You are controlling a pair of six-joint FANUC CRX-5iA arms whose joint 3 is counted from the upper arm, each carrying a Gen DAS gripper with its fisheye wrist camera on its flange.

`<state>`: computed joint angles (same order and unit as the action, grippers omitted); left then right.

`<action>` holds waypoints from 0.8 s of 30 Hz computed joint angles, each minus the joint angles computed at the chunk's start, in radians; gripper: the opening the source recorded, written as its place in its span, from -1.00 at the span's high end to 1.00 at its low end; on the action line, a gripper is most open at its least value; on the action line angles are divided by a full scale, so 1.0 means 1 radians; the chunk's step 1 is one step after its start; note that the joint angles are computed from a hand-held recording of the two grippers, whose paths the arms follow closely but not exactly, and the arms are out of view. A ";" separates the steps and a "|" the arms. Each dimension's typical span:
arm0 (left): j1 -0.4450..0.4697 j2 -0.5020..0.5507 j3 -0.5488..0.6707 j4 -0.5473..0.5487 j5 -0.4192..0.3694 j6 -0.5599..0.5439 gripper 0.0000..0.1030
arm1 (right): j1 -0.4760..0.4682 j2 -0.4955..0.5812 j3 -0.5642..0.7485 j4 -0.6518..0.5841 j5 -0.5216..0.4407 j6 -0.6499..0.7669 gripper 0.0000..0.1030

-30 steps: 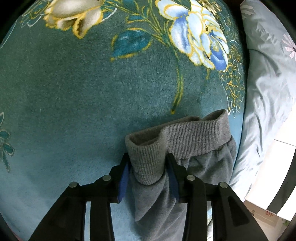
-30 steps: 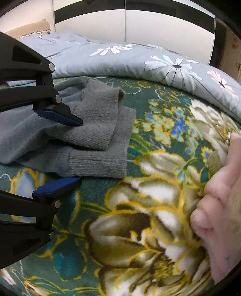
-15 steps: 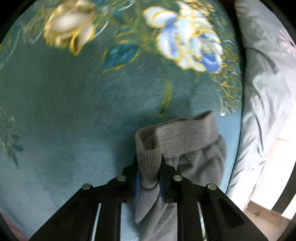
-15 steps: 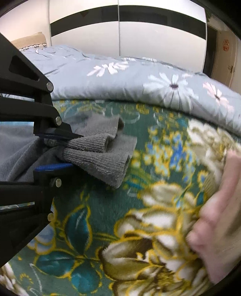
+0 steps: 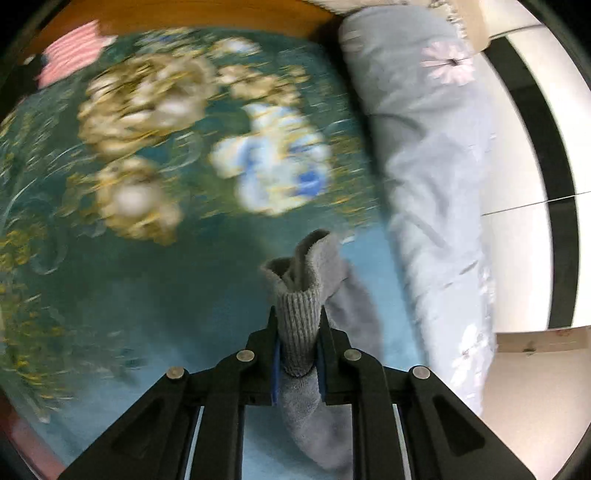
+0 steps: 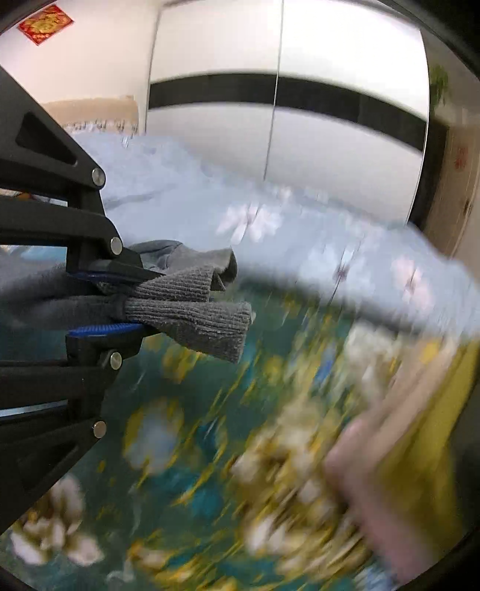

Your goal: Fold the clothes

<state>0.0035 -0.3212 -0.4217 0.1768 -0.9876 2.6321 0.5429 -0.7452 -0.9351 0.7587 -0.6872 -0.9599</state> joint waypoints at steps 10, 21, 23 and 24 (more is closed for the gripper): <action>0.045 -0.065 -0.212 0.052 -0.048 0.062 0.68 | 0.103 0.017 -0.053 -0.177 -0.058 -0.020 0.62; 0.070 -0.074 -0.187 0.124 -0.129 0.038 0.46 | 0.120 0.042 0.011 -0.139 -0.087 0.029 0.61; 0.056 -0.088 -0.170 0.134 -0.152 0.034 0.46 | 0.126 0.044 0.017 -0.155 -0.100 0.037 0.58; 0.046 -0.094 -0.159 0.137 -0.164 0.032 0.46 | 0.132 0.042 0.015 -0.157 -0.106 0.027 0.58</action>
